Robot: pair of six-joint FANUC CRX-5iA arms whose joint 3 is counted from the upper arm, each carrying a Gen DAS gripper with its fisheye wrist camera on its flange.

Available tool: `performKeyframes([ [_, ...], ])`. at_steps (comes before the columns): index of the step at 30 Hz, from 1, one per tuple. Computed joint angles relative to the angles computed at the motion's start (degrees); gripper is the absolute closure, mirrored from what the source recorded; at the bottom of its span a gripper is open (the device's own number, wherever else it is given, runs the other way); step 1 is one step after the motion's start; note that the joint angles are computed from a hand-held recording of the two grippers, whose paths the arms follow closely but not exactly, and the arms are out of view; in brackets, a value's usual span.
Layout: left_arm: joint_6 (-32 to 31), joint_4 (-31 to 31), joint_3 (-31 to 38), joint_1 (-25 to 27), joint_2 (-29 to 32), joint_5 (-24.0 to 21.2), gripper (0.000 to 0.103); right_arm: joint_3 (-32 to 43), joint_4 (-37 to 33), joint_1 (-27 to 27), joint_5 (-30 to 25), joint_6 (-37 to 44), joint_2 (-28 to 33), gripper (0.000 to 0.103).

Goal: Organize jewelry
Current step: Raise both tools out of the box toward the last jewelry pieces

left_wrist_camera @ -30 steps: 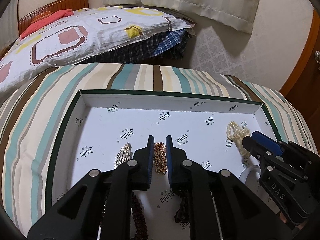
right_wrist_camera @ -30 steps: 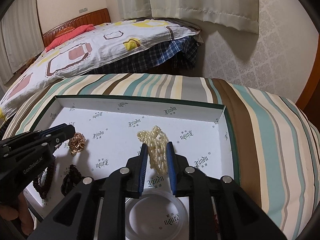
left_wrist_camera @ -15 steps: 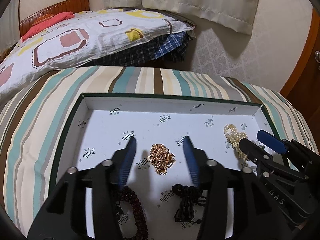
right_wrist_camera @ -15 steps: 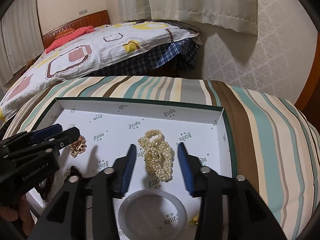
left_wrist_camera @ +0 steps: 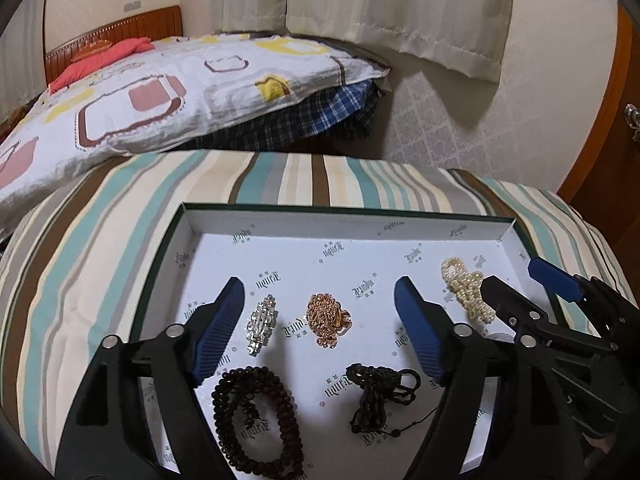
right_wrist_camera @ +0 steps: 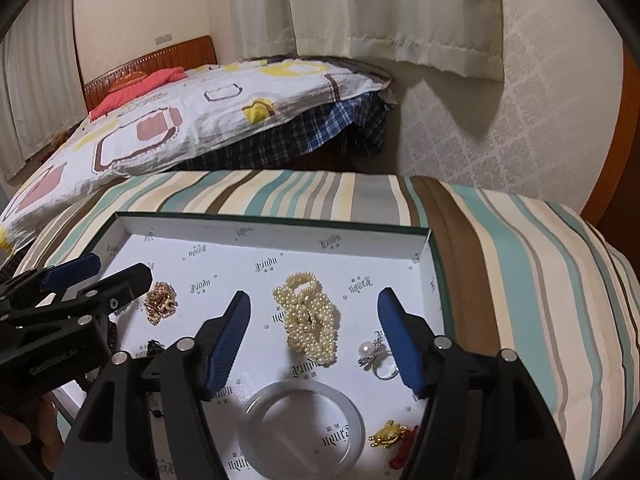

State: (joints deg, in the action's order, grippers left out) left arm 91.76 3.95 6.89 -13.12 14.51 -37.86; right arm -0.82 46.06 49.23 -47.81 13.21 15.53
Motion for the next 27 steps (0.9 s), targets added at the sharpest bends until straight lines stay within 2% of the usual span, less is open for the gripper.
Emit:
performKeyframes([
  [5,3.71,-4.46,-0.92,-0.72,-2.33,1.30,0.021,-2.30,3.89,0.63,0.36,-3.66,-1.86,0.034],
  [14,5.85,-5.14,-6.79,-0.48,-9.28,4.28,0.018,-7.43,10.39,3.20,-1.44,-9.83,-6.64,0.031],
  [16,6.92,-6.12,-8.54,-0.62,-11.44,5.20,0.015,-8.75,11.31,4.04,-2.10,-11.18,-7.81,0.031],
  [27,7.95,-5.71,-17.58,-1.63,-20.57,8.95,0.014,-15.49,14.14,9.71,-7.03,-17.37,-12.75,0.031],
])
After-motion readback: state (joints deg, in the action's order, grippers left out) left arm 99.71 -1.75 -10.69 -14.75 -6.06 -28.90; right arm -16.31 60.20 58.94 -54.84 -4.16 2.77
